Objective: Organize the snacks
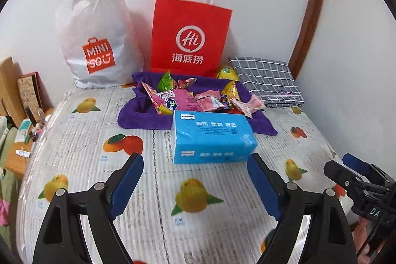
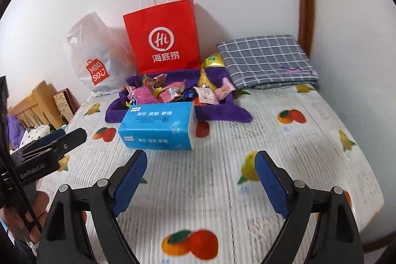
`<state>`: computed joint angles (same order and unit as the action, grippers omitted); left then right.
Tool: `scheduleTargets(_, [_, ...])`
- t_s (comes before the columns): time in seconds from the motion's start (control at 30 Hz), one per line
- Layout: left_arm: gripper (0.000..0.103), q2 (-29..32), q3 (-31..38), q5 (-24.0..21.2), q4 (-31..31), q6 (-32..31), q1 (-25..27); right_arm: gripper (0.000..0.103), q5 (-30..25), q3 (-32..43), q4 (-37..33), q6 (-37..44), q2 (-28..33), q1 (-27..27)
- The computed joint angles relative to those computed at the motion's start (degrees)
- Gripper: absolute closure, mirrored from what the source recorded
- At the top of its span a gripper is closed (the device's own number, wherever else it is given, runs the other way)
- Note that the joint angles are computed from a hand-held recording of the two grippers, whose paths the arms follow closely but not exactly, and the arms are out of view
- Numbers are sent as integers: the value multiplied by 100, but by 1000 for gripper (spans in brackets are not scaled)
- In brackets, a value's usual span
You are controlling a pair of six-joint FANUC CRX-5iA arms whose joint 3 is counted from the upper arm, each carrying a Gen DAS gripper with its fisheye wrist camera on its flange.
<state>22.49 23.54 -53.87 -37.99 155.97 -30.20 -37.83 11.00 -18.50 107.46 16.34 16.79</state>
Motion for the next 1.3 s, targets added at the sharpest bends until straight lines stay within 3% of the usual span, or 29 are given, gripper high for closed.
scheduleTargets(0.1, [18,-38,102,-229,-228,55,-232,14,110,-272,-23,77,-280,-23])
scheduleTargets(0.3, [17,-79,299,-655,-599,192,-601,0,376,-706,-244,272,-786,-138])
scheduleTargets(0.47, [17,-144,304,-806,-789,337,-766,0,505,-873,135,-215,-923,-123])
scheduleTargets(1.3, [17,-292,188,-1006,-969,615,-925,0,778,-1311,381,-262,-1308,47])
